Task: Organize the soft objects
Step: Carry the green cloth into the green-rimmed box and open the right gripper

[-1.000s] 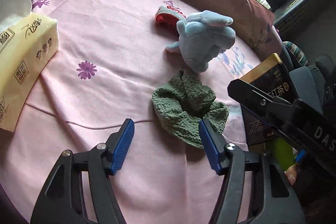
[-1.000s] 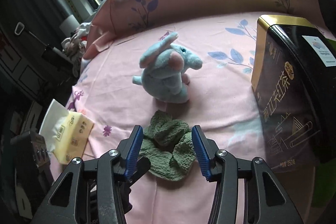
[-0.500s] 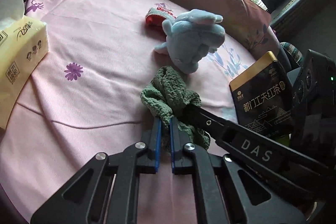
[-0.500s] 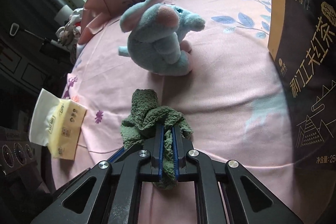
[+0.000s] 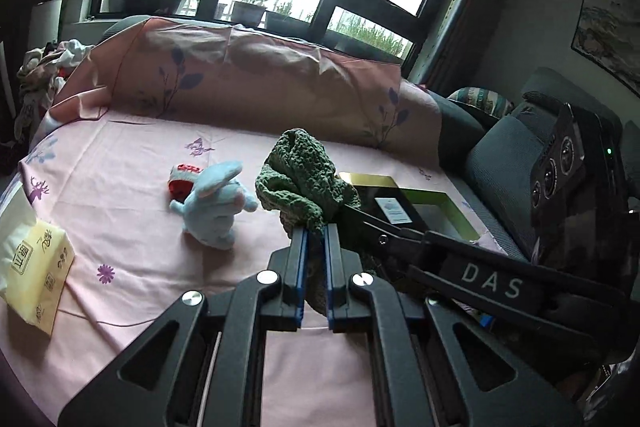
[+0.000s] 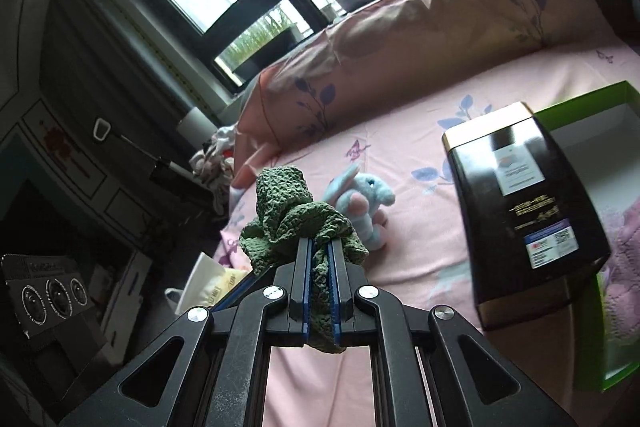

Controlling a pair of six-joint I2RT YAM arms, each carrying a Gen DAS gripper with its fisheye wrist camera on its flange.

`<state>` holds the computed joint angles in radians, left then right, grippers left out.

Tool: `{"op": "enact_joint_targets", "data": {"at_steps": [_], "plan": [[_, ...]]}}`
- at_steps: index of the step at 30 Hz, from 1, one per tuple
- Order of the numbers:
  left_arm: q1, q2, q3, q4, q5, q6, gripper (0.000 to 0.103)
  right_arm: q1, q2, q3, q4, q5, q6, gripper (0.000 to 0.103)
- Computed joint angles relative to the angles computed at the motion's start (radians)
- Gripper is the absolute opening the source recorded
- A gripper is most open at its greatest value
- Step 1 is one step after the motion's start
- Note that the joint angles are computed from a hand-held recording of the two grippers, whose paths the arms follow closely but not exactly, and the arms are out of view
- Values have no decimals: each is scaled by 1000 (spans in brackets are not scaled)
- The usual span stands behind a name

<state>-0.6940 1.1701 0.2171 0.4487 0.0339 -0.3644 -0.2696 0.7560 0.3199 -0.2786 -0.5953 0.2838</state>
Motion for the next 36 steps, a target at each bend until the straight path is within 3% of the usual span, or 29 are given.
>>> {"op": "enact_joint_targets", "data": {"at_steps": [5,9,13,20,24,28,31,34,36], "plan": [[-221,69,134,-36,-177,-13,3,-382,-18,53,-122,-248,-155,9],[-343,210,258,-10,-231,7,4,-647,71,83,-128,-404,-264,9],[-417,370,370,39,-250,57,5,-833,201,102,-76,-484,-341,9],[-435,601,590,-35,-186,27,7,-912,435,118,181,-363,-239,9],[-463,679,659,-70,-224,25,7,-930,537,145,207,-329,-236,9],[-465,694,667,-78,-218,11,9,-945,536,140,219,-307,-249,9],[-468,664,643,-79,-224,17,18,-962,519,132,219,-312,-262,9],[-465,608,589,-55,-237,16,42,-976,497,127,220,-313,-260,10],[-462,558,537,-29,-248,13,50,-992,493,135,186,-352,-284,25]]}}
